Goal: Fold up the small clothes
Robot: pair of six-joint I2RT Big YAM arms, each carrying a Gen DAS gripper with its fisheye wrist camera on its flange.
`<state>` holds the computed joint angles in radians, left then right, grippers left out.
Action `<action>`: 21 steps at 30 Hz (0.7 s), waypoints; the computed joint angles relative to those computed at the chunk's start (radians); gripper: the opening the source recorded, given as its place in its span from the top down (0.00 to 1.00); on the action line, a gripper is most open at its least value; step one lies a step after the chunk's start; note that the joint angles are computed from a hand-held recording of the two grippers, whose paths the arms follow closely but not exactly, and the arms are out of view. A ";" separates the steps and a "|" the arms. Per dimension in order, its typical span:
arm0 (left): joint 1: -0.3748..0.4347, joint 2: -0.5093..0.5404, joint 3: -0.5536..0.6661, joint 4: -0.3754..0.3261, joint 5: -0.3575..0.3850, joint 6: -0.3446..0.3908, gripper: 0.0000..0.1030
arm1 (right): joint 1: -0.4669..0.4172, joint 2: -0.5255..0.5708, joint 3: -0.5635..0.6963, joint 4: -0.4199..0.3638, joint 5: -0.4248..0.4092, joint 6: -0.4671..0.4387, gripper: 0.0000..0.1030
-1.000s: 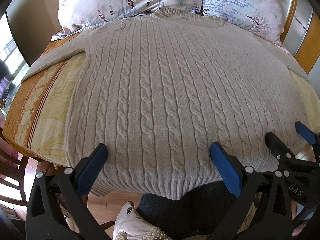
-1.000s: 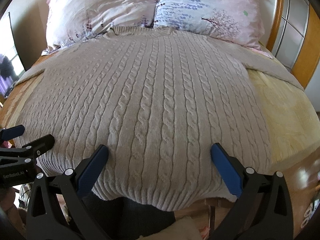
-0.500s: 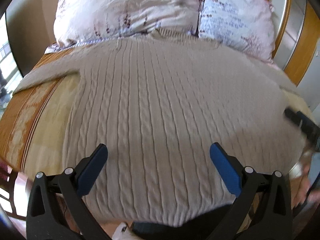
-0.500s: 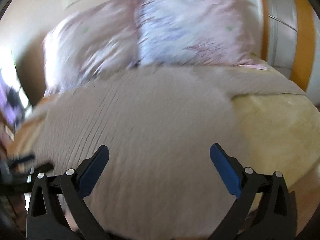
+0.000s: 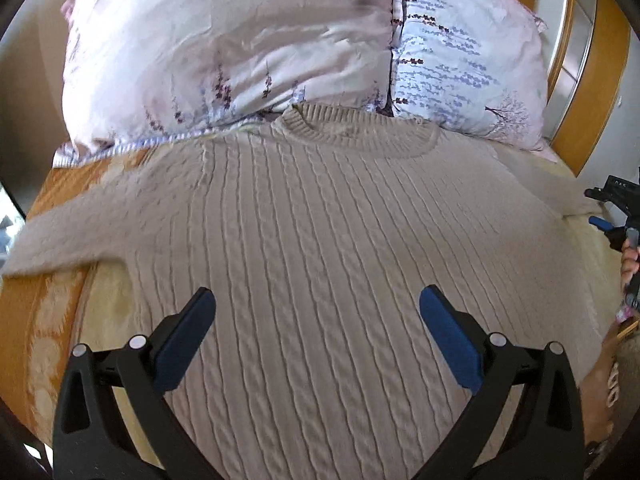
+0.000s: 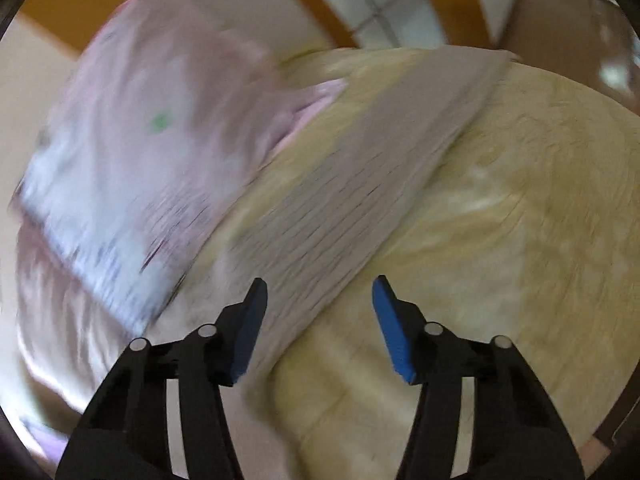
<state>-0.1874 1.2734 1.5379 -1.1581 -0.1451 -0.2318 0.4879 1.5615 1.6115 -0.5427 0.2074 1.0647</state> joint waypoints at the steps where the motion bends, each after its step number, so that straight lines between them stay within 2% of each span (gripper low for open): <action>1: -0.001 0.016 0.018 -0.003 -0.012 0.013 0.02 | -0.016 0.006 -0.001 0.001 -0.008 0.032 0.49; 4: 0.009 0.052 0.057 -0.010 0.017 0.041 0.02 | -0.055 0.022 0.002 0.000 -0.037 0.101 0.57; 5: 0.014 0.066 0.072 -0.018 0.033 0.041 0.02 | -0.062 0.017 -0.010 0.022 -0.038 0.114 0.58; 7: 0.024 0.082 0.087 -0.014 0.063 0.033 0.02 | -0.070 0.015 -0.013 0.028 -0.025 0.127 0.59; 15: 0.036 0.113 0.105 0.021 0.084 0.029 0.02 | -0.097 0.030 0.013 0.000 0.028 0.123 0.71; 17: 0.045 0.121 0.110 0.023 0.112 0.030 0.02 | -0.099 0.042 0.026 -0.008 0.037 0.119 0.82; 21: 0.071 0.127 0.106 0.039 0.189 0.003 0.02 | -0.094 0.059 0.054 -0.027 0.065 0.074 0.89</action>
